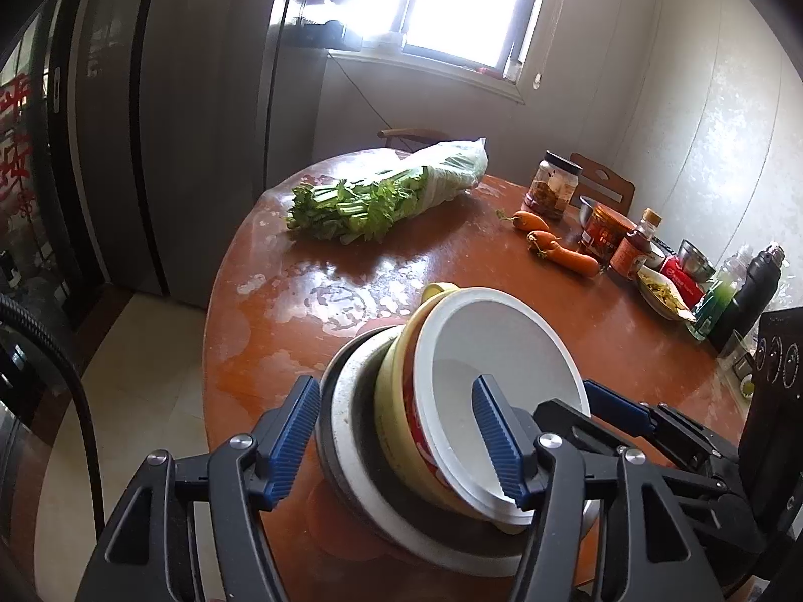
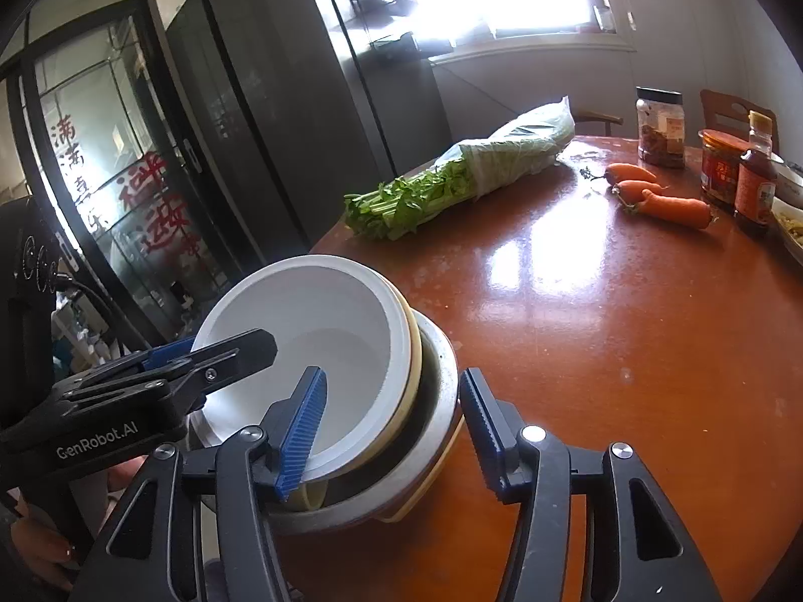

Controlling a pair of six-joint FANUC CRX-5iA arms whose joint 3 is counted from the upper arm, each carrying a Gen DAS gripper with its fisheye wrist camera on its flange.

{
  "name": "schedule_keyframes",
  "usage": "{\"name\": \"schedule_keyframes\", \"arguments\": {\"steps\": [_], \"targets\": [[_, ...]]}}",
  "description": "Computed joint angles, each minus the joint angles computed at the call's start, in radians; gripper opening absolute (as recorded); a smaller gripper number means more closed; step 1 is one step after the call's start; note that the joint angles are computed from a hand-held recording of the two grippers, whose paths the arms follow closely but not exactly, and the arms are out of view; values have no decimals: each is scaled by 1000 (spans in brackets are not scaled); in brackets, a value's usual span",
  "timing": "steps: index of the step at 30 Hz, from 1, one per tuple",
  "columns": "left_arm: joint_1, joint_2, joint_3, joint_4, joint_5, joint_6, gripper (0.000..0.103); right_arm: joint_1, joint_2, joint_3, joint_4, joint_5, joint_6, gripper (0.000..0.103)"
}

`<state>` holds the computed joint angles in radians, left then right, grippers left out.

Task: Organize plates and bowls
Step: 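Lower the bowl stack onto the silver pan with both grippers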

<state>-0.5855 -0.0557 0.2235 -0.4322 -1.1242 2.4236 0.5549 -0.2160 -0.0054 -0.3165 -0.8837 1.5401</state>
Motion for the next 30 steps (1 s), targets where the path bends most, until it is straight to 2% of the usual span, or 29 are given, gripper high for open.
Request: {"name": "schedule_keyframes", "arguments": {"steps": [3,9,21,30], "targets": [[-7,0,9,-16,-21,16,67,-8,-2,4,-11,-1,-2,66],[-7,-8,8,-29,-44,42,71,-24,-6,7,-21,-4,-11,74],[58,-32,-58,84,7,2,76,-17,21,28,3,-61,-57,75],[84,-5,-60,141,9,-54,76,-27,47,59,-62,-108,-11,75]]}}
